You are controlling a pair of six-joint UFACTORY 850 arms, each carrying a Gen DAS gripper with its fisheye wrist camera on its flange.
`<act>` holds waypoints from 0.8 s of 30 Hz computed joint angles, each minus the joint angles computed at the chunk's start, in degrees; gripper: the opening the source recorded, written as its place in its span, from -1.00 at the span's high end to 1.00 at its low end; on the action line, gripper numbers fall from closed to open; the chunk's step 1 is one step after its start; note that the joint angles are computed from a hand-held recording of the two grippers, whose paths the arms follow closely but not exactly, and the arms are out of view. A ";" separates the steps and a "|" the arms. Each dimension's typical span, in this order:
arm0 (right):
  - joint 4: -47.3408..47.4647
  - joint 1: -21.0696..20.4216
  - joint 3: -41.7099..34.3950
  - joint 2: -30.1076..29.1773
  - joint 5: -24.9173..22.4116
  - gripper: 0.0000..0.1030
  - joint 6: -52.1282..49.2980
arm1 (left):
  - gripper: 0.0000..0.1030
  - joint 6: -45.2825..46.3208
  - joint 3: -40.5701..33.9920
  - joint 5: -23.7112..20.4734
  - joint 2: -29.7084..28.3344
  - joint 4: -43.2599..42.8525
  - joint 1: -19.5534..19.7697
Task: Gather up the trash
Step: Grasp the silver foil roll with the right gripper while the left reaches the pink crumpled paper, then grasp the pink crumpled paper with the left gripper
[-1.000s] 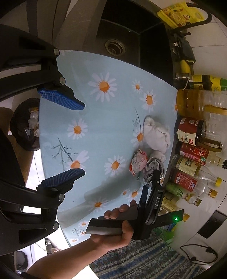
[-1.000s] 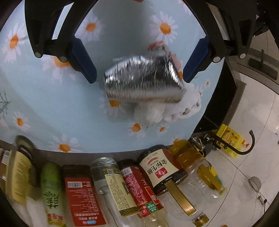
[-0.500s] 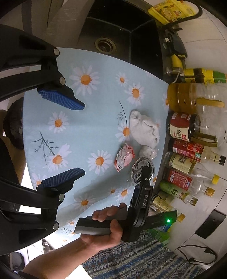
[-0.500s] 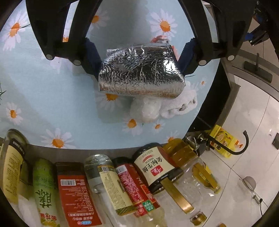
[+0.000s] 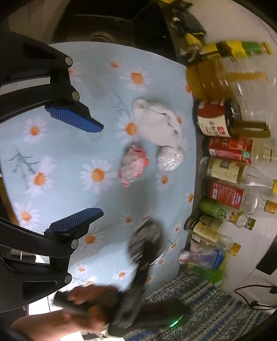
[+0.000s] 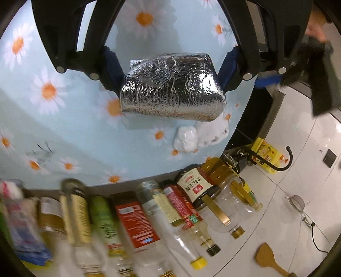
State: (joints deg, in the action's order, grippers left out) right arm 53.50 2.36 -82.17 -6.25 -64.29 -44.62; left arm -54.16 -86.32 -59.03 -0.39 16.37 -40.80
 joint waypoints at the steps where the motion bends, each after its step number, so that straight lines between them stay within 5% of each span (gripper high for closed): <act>1: 0.50 -1.23 1.69 1.38 -0.41 -0.49 -0.70 | -0.38 1.44 -0.75 0.61 -0.78 -0.50 0.63; 12: 2.15 -8.32 11.19 9.34 -3.57 -0.49 -0.70 | -0.38 12.48 -5.22 0.64 -9.17 -7.60 6.79; 24: 1.82 -9.77 14.74 12.47 -3.78 -0.49 0.44 | -0.21 15.37 -5.42 0.68 -12.48 -7.56 8.56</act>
